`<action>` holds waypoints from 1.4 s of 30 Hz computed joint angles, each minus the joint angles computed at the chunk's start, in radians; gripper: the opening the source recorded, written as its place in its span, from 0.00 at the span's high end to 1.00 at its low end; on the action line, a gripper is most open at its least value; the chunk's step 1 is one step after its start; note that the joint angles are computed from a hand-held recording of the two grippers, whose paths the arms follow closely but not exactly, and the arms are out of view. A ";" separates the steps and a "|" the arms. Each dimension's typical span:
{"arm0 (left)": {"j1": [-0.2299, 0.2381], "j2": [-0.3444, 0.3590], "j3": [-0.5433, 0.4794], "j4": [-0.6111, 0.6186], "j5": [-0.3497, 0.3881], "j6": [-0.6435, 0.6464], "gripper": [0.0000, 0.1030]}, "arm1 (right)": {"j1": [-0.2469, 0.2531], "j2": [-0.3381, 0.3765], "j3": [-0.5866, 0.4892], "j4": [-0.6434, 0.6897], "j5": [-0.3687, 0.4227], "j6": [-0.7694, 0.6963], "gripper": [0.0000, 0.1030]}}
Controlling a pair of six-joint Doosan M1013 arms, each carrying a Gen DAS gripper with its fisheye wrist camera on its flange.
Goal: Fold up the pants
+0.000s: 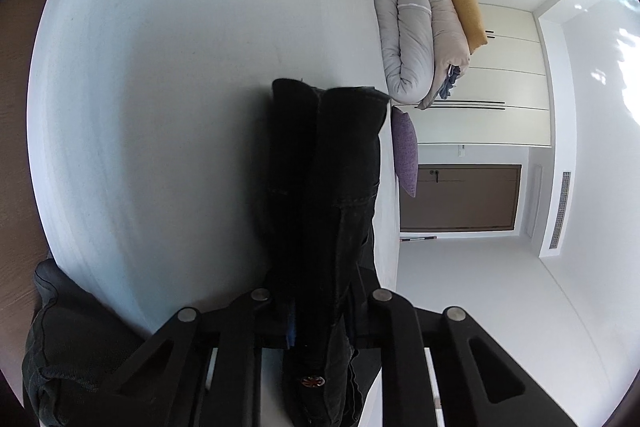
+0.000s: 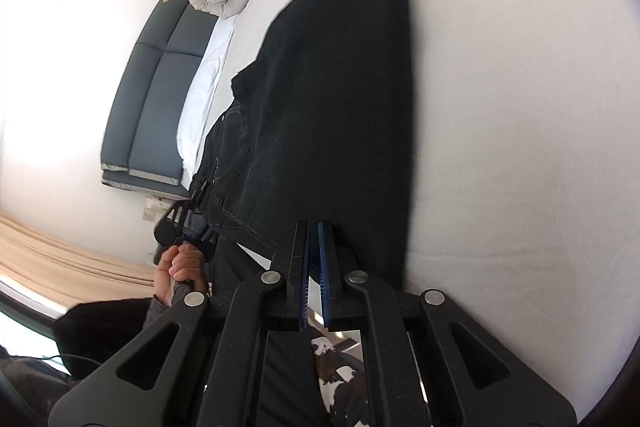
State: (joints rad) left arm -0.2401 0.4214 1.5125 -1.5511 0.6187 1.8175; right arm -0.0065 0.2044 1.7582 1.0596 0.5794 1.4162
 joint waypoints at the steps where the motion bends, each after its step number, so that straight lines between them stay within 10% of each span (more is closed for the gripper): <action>1: -0.002 -0.002 -0.003 0.012 -0.008 0.003 0.85 | 0.007 -0.005 -0.015 -0.043 -0.006 0.018 0.95; 7: -0.026 -0.020 -0.028 0.194 -0.081 -0.023 0.88 | 0.022 0.032 -0.153 -0.056 0.034 -0.065 0.95; 18: -0.035 -0.020 -0.042 0.271 -0.105 -0.046 0.88 | 0.051 0.342 -0.560 -0.176 0.296 0.179 0.95; 30: -0.045 -0.031 -0.054 0.362 -0.126 -0.065 0.88 | 0.064 0.381 -0.548 -0.208 0.246 0.215 1.00; 33: -0.053 -0.039 -0.071 0.421 -0.132 -0.062 0.88 | 0.072 0.360 -0.535 -0.218 0.209 0.203 0.88; 35: -0.068 -0.048 -0.092 0.512 -0.142 -0.074 0.88 | 0.070 0.330 -0.492 -0.155 0.165 0.134 0.43; 36: -0.077 -0.051 -0.104 0.559 -0.145 -0.081 0.88 | 0.066 0.309 -0.456 -0.093 0.132 0.084 0.37; 42: -0.178 -0.067 -0.204 0.911 -0.145 -0.079 0.88 | 0.008 0.219 -0.297 0.197 0.072 -0.046 0.31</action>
